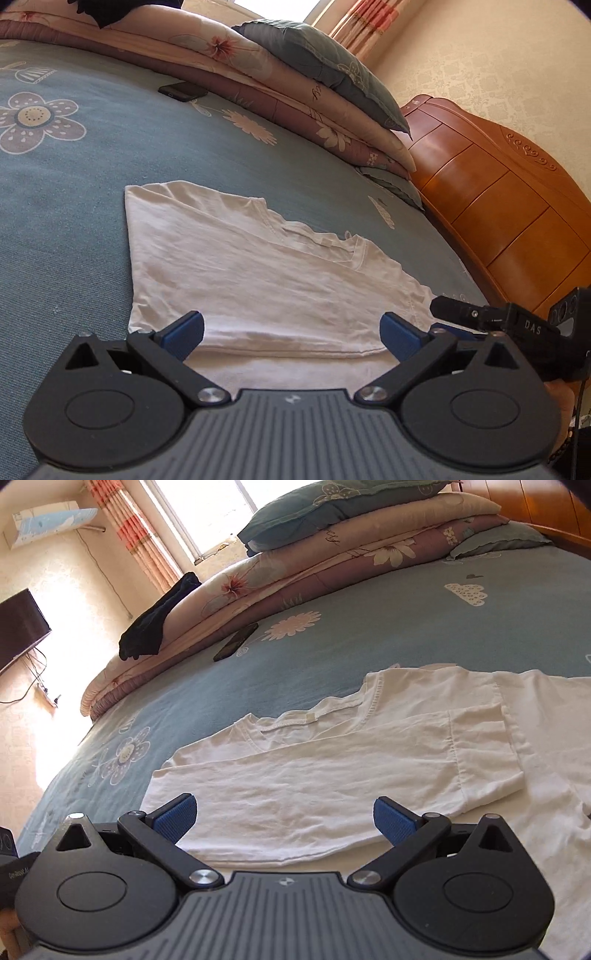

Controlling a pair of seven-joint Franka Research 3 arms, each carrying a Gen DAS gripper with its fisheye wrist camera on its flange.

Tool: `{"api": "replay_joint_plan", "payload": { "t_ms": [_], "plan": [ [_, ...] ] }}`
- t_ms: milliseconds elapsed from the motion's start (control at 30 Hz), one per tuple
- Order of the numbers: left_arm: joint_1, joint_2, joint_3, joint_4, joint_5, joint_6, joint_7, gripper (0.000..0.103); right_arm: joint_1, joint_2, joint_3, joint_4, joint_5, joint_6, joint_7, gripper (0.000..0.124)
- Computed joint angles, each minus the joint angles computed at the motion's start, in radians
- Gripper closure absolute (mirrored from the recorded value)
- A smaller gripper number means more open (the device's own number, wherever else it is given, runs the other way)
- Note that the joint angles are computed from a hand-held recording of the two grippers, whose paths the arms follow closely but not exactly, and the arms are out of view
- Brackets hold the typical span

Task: Fold clothes
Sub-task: 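Move the open right gripper across the shirt toward the spread-out sleeve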

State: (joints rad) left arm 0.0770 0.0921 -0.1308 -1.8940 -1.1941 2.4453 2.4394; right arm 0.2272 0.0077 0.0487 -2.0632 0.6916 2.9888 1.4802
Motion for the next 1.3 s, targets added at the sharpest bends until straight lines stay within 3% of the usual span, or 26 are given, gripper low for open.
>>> {"api": "replay_joint_plan", "payload": {
  "t_ms": [33, 100, 133, 167, 233, 367, 467, 567, 667, 800, 967, 1100, 1300],
  "plan": [
    [0.002, 0.01, 0.003, 0.007, 0.013, -0.004, -0.03, 0.002, -0.002, 0.03, -0.002, 0.034, 0.016, -0.033, -0.002, 0.021],
    [0.005, 0.03, 0.007, 0.021, 0.061, 0.002, -0.109, 0.002, 0.053, 0.062, -0.073, 0.049, -0.163, -0.067, 0.178, 0.021],
    [0.01, 0.032, 0.006, 0.023, 0.065, 0.003, -0.128, 0.002, 0.044, 0.069, -0.072, 0.046, -0.266, -0.087, 0.277, 0.021],
    [0.018, 0.029, 0.005, 0.024, 0.056, 0.001, -0.133, 0.002, 0.01, 0.063, -0.037, 0.026, -0.3, -0.067, 0.307, 0.021],
    [0.029, 0.025, 0.005, 0.024, 0.037, -0.001, -0.145, 0.002, 0.014, 0.042, -0.04, 0.007, -0.387, -0.061, 0.388, 0.021],
    [0.023, -0.013, 0.004, -0.003, -0.001, 0.087, -0.078, 0.002, 0.025, 0.044, -0.044, 0.046, -0.69, -0.086, 0.583, 0.021],
    [0.021, -0.007, 0.011, 0.002, -0.008, 0.088, -0.085, 0.002, 0.07, 0.122, -0.058, 0.176, -0.961, -0.177, 0.691, 0.021],
    [0.019, 0.01, 0.013, 0.016, 0.048, 0.092, -0.144, 0.002, 0.122, 0.203, -0.078, 0.282, -1.093, -0.283, 0.722, 0.021],
    [0.028, 0.012, 0.009, 0.02, 0.055, 0.087, -0.146, 0.002, 0.137, 0.253, -0.076, 0.32, -1.09, -0.331, 0.666, 0.021],
    [0.036, 0.009, 0.01, 0.02, 0.034, 0.092, -0.142, 0.002, 0.158, 0.23, -0.1, 0.297, -1.121, -0.316, 0.696, 0.021],
    [0.037, 0.012, 0.009, 0.02, 0.046, 0.107, -0.162, 0.002, 0.144, 0.228, -0.068, 0.302, -1.043, -0.258, 0.624, 0.021],
    [0.036, 0.012, 0.007, 0.02, 0.065, 0.112, -0.167, 0.002, 0.188, 0.29, -0.079, 0.377, -1.071, -0.332, 0.608, 0.021],
    [0.04, 0.009, 0.007, 0.019, 0.056, 0.112, -0.16, 0.002, 0.198, 0.276, -0.087, 0.358, -1.047, -0.276, 0.598, 0.021]
  ]
}}
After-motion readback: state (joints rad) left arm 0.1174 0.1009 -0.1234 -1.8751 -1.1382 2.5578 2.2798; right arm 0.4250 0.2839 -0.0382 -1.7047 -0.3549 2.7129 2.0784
